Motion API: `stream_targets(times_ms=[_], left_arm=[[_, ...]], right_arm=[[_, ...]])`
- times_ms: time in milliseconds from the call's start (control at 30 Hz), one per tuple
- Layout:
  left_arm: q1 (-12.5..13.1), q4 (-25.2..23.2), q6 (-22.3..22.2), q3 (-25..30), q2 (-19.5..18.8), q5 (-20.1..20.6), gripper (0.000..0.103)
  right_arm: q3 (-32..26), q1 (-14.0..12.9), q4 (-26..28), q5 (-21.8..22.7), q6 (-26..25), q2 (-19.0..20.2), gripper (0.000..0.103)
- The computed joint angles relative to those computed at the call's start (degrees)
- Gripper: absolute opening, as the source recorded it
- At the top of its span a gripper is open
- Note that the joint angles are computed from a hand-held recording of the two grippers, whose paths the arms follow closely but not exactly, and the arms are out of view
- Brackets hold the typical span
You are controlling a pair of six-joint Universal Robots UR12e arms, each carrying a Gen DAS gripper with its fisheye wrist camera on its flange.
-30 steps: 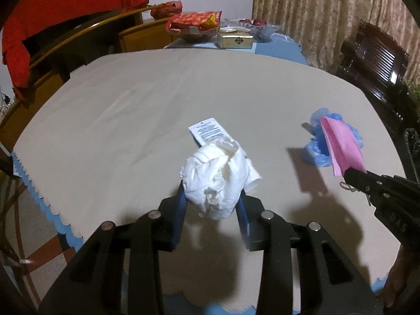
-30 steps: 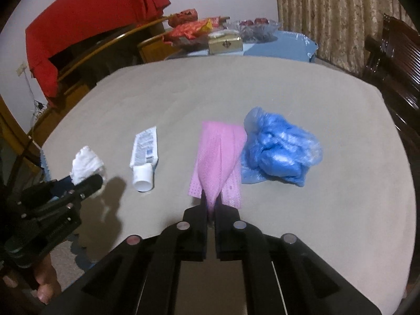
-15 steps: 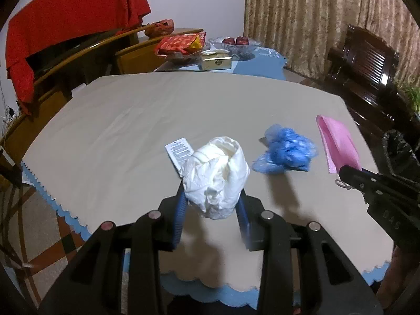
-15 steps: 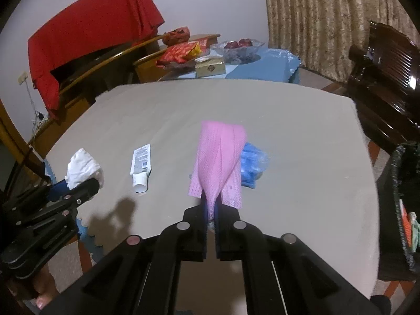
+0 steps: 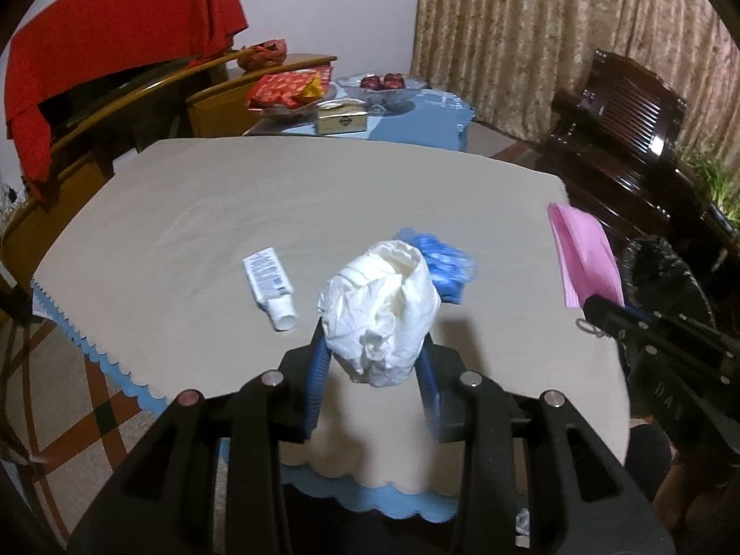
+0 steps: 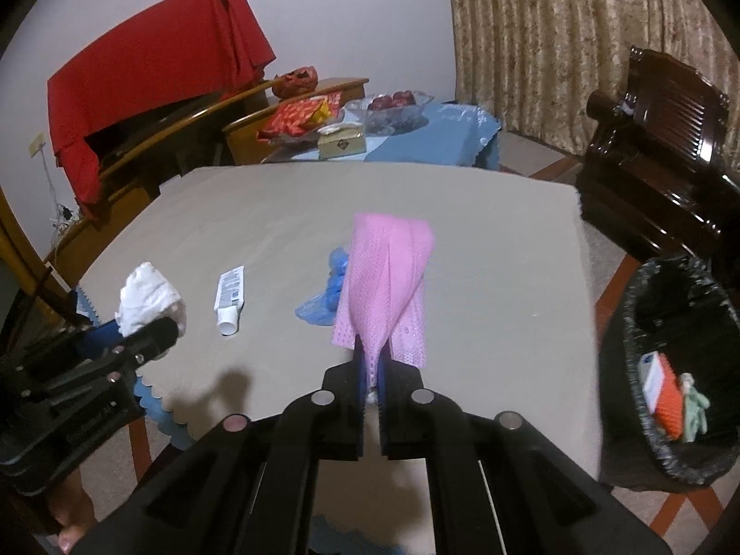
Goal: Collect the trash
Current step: 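Lift the tissue and mask and carry them over the black trash bin, then open the left tool to drop the tissue while the right tool drops the mask into the bin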
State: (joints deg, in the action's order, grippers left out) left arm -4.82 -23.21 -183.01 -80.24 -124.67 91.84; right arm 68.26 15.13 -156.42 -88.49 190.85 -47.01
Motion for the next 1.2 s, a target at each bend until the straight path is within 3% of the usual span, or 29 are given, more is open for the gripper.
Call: stream_targets(times_ms=[700, 1200], left_arm=[[-8.08, -4.8, -1.13, 7.08, -2.16, 1.91, 0.034], [-14.35, -9.36, -1.33, 18.54, -10.06, -0.75, 0.034]], right_arm=[[11.52, -7.11, -5.74, -2.01, -0.05, -8.06, 0.004], [17.39, -13.95, -7.43, -4.27, -0.48, -10.53, 0.004]])
